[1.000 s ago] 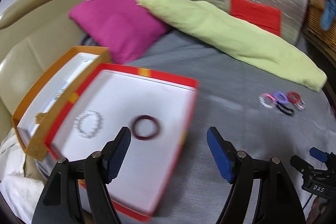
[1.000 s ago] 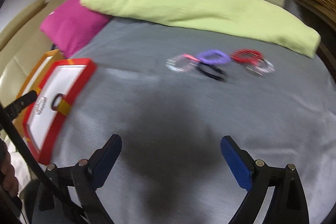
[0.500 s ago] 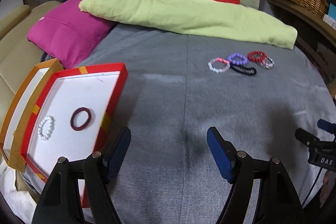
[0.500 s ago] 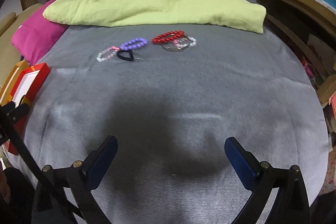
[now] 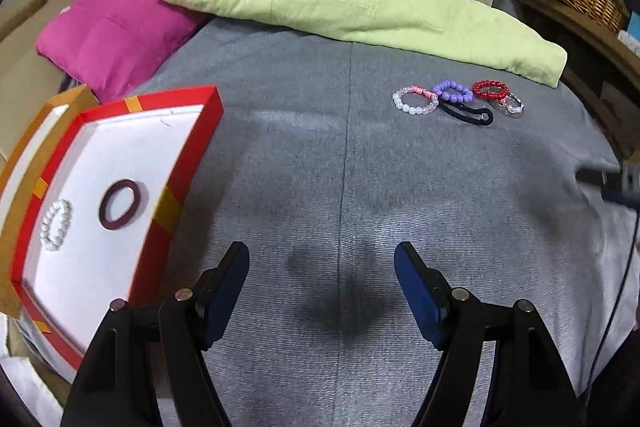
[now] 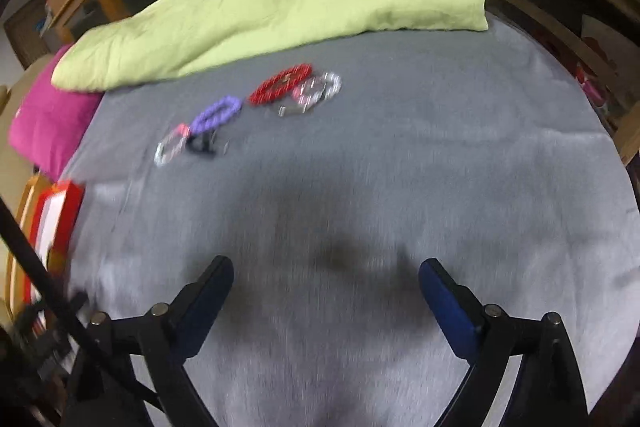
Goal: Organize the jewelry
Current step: 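Move both tools back toward the remaining bracelets, then grasp the silver bangle with the right tool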
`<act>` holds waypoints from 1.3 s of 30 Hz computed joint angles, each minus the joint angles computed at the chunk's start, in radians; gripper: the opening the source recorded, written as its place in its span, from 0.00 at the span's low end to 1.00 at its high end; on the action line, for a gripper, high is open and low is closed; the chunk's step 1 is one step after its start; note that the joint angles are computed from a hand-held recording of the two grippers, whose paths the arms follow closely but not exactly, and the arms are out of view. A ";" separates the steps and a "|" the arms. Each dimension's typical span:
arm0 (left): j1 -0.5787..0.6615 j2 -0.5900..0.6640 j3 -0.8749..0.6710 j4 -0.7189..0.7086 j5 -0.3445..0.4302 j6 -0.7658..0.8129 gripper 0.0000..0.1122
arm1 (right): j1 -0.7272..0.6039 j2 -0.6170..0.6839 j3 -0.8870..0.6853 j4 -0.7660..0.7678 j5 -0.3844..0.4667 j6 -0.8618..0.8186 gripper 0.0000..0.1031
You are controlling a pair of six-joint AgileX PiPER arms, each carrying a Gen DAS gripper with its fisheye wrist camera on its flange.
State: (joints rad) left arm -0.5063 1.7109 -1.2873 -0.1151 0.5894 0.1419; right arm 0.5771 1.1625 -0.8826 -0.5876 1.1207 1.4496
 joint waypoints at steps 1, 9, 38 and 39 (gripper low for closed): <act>0.005 0.005 -0.005 -0.023 0.006 0.018 0.67 | -0.065 0.001 -0.020 0.024 -0.030 -0.054 0.90; 0.058 0.026 -0.032 -0.172 0.041 0.115 0.67 | -0.511 0.228 -0.269 0.360 -0.181 -0.470 0.53; -0.062 0.373 -0.609 -0.020 0.284 -0.090 0.67 | -0.615 0.022 -0.028 0.492 -0.386 -0.627 0.05; -0.072 0.381 -0.623 -0.015 0.292 -0.098 0.67 | -0.627 0.002 -0.005 0.515 -0.401 -0.649 0.05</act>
